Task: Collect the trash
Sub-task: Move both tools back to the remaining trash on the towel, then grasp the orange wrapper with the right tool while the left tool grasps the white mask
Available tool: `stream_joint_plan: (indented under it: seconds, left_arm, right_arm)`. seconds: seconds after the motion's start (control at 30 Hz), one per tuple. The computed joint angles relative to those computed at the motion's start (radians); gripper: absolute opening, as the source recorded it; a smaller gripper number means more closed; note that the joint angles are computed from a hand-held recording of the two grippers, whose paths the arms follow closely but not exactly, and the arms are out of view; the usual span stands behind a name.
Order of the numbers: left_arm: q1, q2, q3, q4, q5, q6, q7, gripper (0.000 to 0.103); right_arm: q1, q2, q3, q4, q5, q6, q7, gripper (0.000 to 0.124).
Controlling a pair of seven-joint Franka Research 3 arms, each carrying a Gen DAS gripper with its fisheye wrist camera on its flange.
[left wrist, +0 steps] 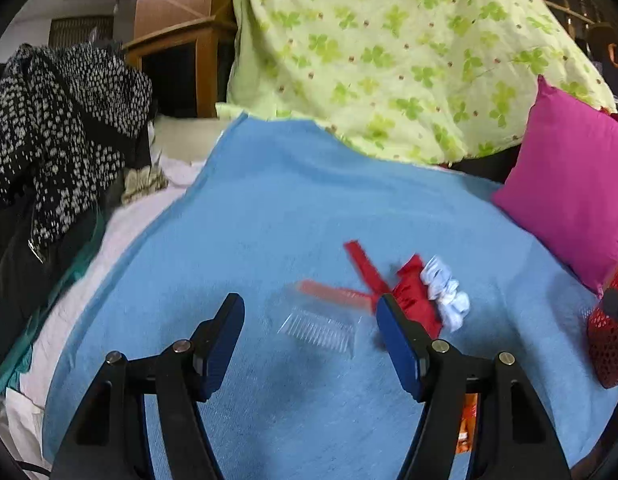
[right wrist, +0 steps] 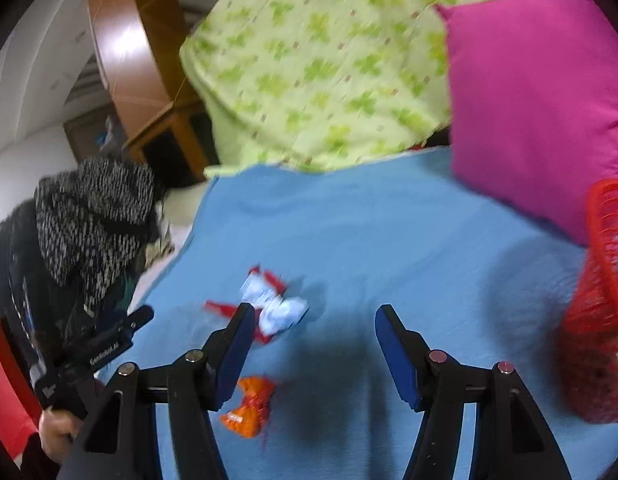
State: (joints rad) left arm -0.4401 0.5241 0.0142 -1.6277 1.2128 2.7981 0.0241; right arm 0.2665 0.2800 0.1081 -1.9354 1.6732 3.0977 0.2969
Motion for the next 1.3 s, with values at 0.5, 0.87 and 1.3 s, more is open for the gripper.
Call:
stream_joint_plan:
  seconds: [0.5, 0.87, 1.3]
  left_arm:
    - [0.028, 0.003, -0.007, -0.037, -0.165, 0.024, 0.175, 0.069]
    - [0.055, 0.018, -0.027, -0.038, -0.29, 0.053, 0.279, 0.069]
    - [0.011, 0.055, 0.004, -0.002, -0.381, 0.123, 0.353, 0.069]
  right_arm:
    - [0.036, 0.139, -0.023, 0.026, -0.8, -0.242, 0.706, 0.052]
    - [-0.025, 0.208, 0.065, 0.054, -0.988, -0.256, 0.832, 0.033]
    - [-0.094, 0.156, 0.097, -0.004, -0.946, -0.145, 0.856, 0.028]
